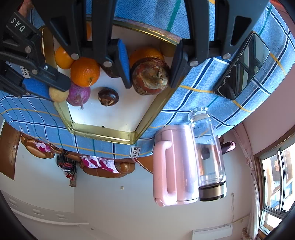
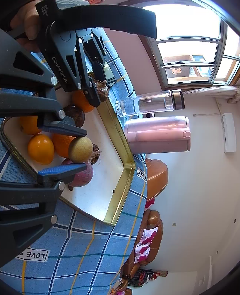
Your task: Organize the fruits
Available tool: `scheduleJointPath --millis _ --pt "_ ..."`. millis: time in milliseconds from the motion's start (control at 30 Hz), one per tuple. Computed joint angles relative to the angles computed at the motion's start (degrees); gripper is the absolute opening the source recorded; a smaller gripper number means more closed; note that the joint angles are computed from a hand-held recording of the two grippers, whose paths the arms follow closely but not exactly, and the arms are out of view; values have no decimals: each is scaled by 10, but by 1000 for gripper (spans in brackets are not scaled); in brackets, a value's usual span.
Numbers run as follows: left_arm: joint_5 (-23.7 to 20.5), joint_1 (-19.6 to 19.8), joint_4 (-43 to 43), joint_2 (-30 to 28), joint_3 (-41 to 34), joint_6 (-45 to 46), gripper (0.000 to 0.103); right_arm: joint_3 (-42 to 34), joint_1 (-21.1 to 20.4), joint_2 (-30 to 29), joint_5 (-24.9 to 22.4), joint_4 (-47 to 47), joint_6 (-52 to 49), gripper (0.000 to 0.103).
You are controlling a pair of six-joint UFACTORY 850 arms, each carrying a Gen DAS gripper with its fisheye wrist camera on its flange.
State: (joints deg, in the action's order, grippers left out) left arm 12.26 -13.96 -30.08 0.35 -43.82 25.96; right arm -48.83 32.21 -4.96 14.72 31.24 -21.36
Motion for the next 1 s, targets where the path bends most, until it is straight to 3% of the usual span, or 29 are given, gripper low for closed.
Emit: scheduleJointPath --millis 467,600,767,833,967,1000 --pt "-5 4 14 5 4 -13 44 2 -2 0 -6 -14 22 32" --pt "-1 4 17 10 9 -17 54 2 0 0 -9 -11 16 40" --pt "2 6 41 21 15 -42 65 5 4 3 -4 -6 13 41" --pt "5 6 58 26 19 -59 76 7 5 5 -3 -4 13 42" --pt "19 5 81 37 27 -87 85 13 11 12 11 43 -32 63" --pt "21 4 75 38 28 -81 86 15 14 14 18 64 -52 64"
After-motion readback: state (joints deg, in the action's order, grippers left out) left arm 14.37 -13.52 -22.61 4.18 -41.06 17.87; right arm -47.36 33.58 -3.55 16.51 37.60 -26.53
